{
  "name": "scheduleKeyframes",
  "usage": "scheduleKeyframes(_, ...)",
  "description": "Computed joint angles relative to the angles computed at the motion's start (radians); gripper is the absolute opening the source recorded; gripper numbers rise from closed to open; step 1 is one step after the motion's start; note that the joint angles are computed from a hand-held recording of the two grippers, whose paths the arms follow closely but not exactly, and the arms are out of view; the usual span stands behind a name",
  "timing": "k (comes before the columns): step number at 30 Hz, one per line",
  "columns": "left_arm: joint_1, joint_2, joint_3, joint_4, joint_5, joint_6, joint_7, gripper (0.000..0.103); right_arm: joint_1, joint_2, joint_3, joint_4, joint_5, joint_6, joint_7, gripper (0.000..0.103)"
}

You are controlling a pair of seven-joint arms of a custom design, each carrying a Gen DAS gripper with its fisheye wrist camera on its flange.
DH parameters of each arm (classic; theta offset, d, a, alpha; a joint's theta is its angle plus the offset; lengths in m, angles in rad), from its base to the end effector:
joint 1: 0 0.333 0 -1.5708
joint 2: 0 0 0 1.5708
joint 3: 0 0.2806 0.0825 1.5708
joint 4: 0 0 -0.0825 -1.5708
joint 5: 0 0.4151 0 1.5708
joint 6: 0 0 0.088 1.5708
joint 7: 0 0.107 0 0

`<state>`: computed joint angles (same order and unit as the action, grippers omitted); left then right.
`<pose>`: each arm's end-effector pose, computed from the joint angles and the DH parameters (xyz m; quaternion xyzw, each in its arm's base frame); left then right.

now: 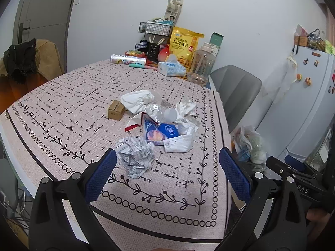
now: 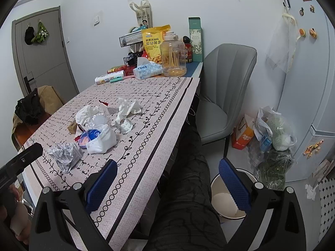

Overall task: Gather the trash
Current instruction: 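Lower the left tool onto the crumpled white paper and close it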

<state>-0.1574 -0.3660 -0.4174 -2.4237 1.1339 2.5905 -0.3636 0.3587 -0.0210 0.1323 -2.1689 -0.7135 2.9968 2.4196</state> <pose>0.4186 -0.2933 0.4278 -0.7472 0.4588 -0.3600 0.3187 0.5055 0.3238 0.4384 -0.7287 0.5334 -0.2325 0.3610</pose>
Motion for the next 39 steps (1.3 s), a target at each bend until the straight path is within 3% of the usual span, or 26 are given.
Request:
scheduleKeyframes(9, 0.041, 0.002, 0.032, -0.052, 0.009, 0.053, -0.062, 0.097, 0.038, 0.092, -0.019, 0.072, 0.095, -0.001, -0.111, 0.093)
scheduleKeyframes(13, 0.062, 0.019, 0.045, -0.057, 0.016, 0.078, -0.063, 0.096, 0.039, 0.141, 0.003, 0.102, 0.31, 0.034, -0.301, 0.09)
scheduleKeyframes(17, 0.079, 0.052, 0.056, -0.042, 0.04, 0.111, -0.065, 0.093, 0.073, 0.188, -0.01, 0.15, 0.384, 0.032, -0.379, 0.09)
scheduleKeyframes(19, 0.085, 0.076, 0.066, -0.028, 0.053, 0.133, -0.068, 0.088, 0.073, 0.216, 0.006, 0.181, 0.448, 0.023, -0.448, 0.09)
scheduleKeyframes(20, 0.087, 0.083, 0.073, -0.026, 0.058, 0.147, -0.072, 0.081, 0.071, 0.225, 0.016, 0.192, 0.483, 0.016, -0.483, 0.09)
scheduleKeyframes(22, 0.094, 0.102, 0.088, -0.017, 0.069, 0.179, -0.079, 0.067, 0.023, 0.255, 0.091, 0.23, 0.634, -0.006, -0.629, 0.087)
scheduleKeyframes(24, 0.1, 0.115, 0.102, -0.015, 0.079, 0.218, -0.087, 0.043, -0.005, 0.288, 0.145, 0.274, 0.738, -0.031, -0.751, 0.085)
scheduleKeyframes(26, 0.107, 0.111, 0.101, -0.018, 0.104, 0.229, -0.113, 0.037, -0.006, 0.319, 0.164, 0.319, 0.793, -0.065, -0.833, 0.078)
scheduleKeyframes(32, 0.101, 0.034, 0.091, -0.066, 0.059, 0.177, -0.093, 0.034, 0.063, 0.435, 0.129, 0.492, 0.86, -0.171, -0.917, 0.059)
scheduleKeyframes(36, 0.109, -0.035, 0.074, -0.112, 0.016, 0.151, -0.073, 0.034, 0.111, 0.498, 0.087, 0.579, 0.861, -0.205, -0.888, 0.057)
scheduleKeyframes(39, 0.118, -0.062, 0.062, -0.132, -0.025, 0.144, -0.044, 0.034, 0.106, 0.537, 0.093, 0.624, 0.887, -0.238, -0.892, 0.048)
